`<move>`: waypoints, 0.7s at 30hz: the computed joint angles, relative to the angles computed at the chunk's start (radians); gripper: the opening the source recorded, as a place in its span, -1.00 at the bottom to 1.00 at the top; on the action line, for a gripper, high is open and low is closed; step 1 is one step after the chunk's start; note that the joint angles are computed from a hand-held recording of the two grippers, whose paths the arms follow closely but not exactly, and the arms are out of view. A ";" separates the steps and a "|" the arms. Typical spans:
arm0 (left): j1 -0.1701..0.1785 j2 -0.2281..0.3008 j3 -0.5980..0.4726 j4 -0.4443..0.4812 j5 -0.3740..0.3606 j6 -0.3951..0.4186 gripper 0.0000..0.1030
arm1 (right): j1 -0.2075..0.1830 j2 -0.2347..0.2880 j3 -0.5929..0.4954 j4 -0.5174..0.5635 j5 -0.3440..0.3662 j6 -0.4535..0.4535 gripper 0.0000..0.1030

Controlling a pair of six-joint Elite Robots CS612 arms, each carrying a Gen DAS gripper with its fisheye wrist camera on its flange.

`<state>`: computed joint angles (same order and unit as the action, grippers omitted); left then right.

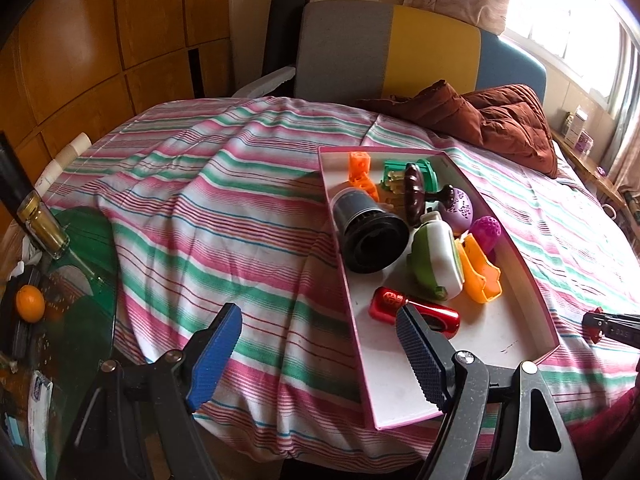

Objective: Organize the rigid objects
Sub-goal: 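Carry the red block to the tray with the right gripper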

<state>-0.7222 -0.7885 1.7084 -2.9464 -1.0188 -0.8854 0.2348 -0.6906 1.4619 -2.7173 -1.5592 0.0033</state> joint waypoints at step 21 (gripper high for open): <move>0.010 -0.013 0.024 0.024 0.000 -0.060 0.55 | 0.111 0.025 -0.095 -0.016 0.326 -0.228 -0.73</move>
